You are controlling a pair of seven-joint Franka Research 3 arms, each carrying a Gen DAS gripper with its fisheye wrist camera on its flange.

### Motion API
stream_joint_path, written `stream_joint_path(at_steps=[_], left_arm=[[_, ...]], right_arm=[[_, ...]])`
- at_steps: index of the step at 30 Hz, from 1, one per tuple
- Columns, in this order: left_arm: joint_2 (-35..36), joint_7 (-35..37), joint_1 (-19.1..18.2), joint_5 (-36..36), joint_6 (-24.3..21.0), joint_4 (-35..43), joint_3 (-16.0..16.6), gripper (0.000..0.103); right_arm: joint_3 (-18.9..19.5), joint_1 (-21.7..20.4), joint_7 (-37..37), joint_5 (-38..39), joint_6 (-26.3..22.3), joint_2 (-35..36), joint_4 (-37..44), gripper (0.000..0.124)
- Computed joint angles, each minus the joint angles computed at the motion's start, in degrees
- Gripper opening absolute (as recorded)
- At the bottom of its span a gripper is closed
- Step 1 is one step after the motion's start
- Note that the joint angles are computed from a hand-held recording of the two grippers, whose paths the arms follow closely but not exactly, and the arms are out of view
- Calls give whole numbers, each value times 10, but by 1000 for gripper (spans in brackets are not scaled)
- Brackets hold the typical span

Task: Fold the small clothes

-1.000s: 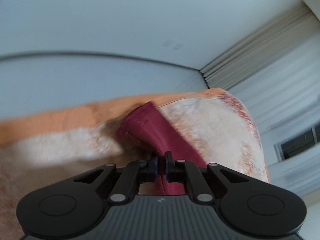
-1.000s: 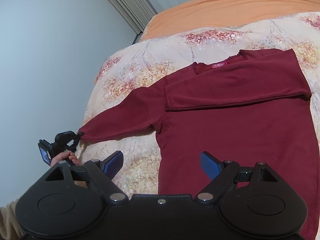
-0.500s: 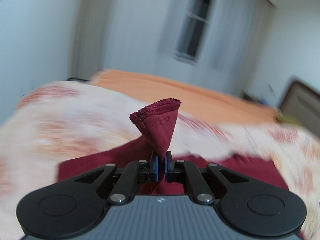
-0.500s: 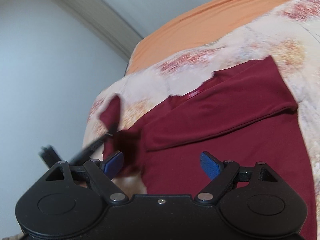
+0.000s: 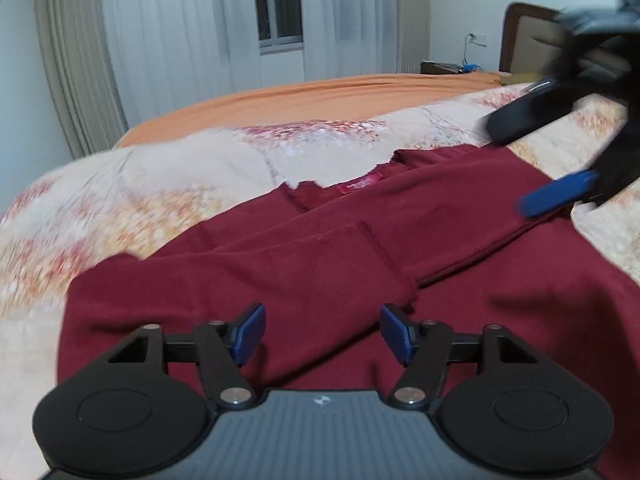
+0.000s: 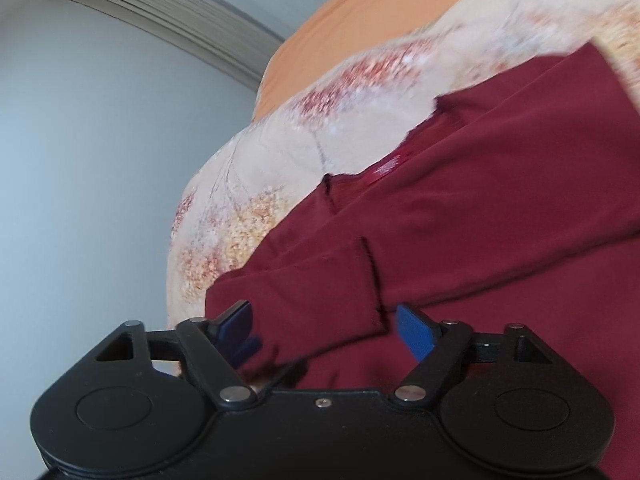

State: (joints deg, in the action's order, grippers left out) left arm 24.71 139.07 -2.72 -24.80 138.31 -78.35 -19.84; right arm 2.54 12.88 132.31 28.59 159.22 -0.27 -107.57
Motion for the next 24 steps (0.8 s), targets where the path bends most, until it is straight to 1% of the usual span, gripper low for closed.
stream_joint_path(at_steps=[1, 2, 3, 4, 6, 9, 11, 13, 14, 15, 16, 19, 21, 23, 24], left_arm=[[-4, -11, 8, -9, -10, 6, 2, 69], [-6, -26, 15, -17, -15, 8, 6, 69], [-4, -54, 16, -17, -20, 19, 15, 69], [-2, -91, 19, -17, -23, 29, 25, 68], [9, -165, 29, -18, -36, 55, 40, 69], [27, -243, 37, 17, -39, 91, 61, 69], [40, -270, 42, 42, -44, 113, 67, 69], [59, -288, 46, 66, -62, 146, 68, 69], [68, -294, 47, 76, -69, 159, 67, 69], [78, -300, 48, 84, -78, 174, 66, 69], [87, -309, 48, 90, -88, 188, 65, 68], [124, -334, 43, 104, -119, 247, 60, 69], [149, -341, 39, 109, -137, 289, 54, 69], [175, -342, 31, 113, -153, 334, 48, 70], [192, -343, 25, 116, -165, 364, 45, 72]], right_arm=[[-1, -1, -10, -2, -4, 18, 17, 72], [-2, -1, -16, -19, -10, 35, 35, 64], [-5, -1, -17, -47, -20, 51, 53, 56], [-5, -2, -30, -59, -34, 68, 73, 53], [-2, -7, -62, -51, -53, 93, 100, 44], [-3, -6, -74, -59, -73, 121, 125, 42], [-1, -7, -80, -54, -84, 141, 141, 42], [-1, -6, -76, -53, -98, 157, 159, 42], [0, -6, -74, -48, -96, 161, 160, 33], [3, -7, -77, -38, -92, 164, 159, 15], [7, -10, -81, -24, -84, 163, 154, 5], [15, -16, -110, 18, -32, 132, 113, 3], [18, -24, -149, 55, 5, 91, 71, 3], [5, -26, -156, 53, 28, 34, 14, 3], [-4, -29, -144, 38, 27, 6, -13, 3]])
